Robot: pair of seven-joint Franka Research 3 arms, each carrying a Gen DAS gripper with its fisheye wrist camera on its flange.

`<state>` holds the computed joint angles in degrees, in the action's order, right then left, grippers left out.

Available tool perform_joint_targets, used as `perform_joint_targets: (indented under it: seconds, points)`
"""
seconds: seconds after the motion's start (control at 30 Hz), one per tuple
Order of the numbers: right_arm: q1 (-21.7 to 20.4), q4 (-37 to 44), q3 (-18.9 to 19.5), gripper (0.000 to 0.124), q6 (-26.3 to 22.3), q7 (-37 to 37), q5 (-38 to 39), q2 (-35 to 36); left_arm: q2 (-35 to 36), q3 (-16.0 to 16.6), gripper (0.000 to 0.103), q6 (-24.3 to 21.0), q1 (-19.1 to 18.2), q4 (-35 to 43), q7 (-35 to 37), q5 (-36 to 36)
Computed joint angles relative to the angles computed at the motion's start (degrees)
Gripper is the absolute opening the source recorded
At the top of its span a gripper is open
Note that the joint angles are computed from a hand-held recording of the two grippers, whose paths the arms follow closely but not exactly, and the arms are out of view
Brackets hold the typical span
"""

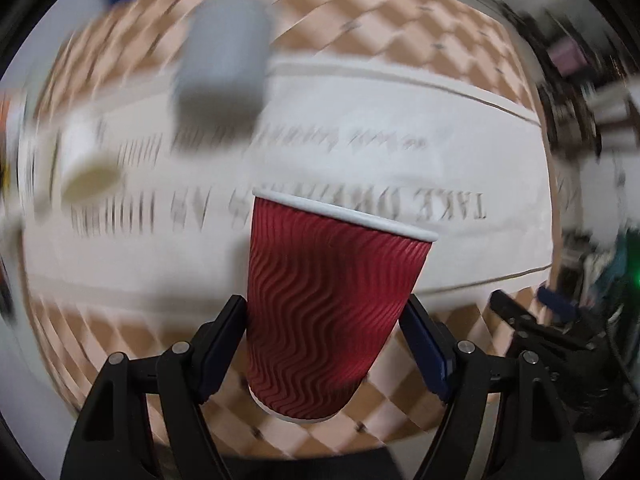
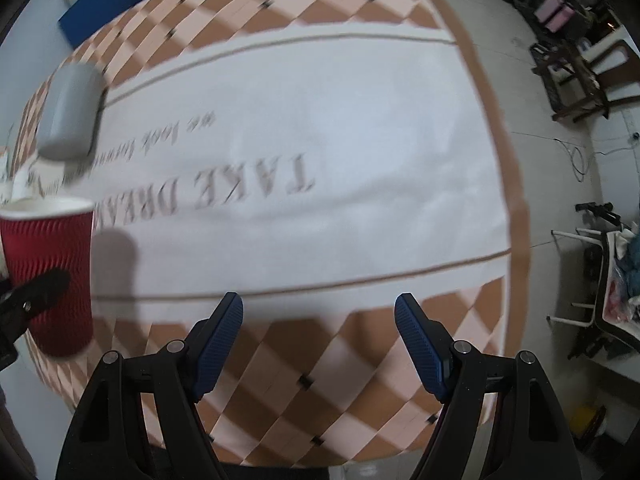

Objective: Flip cup upside down
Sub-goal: 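Lift the red cup with the right gripper off the runner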

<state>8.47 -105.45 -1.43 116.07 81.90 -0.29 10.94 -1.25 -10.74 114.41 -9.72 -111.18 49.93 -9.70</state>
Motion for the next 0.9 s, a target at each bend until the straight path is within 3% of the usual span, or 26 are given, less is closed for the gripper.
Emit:
perform_joint_targets:
  seconds: [0.07, 0.33, 0.5, 0.73, 0.9]
  points:
    - [0.6, -3.6, 0.5, 0.080, 0.6, -0.1, -0.5, -2.3, -4.4, 0.6, 0.076, 2.3, 0.4, -6.5, -2.4, -3.9]
    - [2.1, -12.2, 1.8, 0.080, 2.0, 3.2, -2.8, -8.1, -9.3, 2.4, 0.079, 5.2, 0.2, -16.1, -5.2, -9.7]
    - [2.4, -15.0, 2.5, 0.080, 2.0, 5.5, -5.7, -10.4, -9.1, 2.8, 0.080, 7.0, -0.3, -18.0, -3.1, -12.8]
    - [2.4, -15.3, 3.0, 0.081, 0.7, 9.9, -7.7, -12.3, -8.4, 2.1, 0.097, 7.5, -0.4, -18.2, -1.3, -11.0]
    - [2.1, -13.5, 2.8, 0.087, 0.0, 10.9, -7.4, -12.0, -10.2, 1.8, 0.098, 7.5, -1.1, -18.4, -0.4, -9.7]
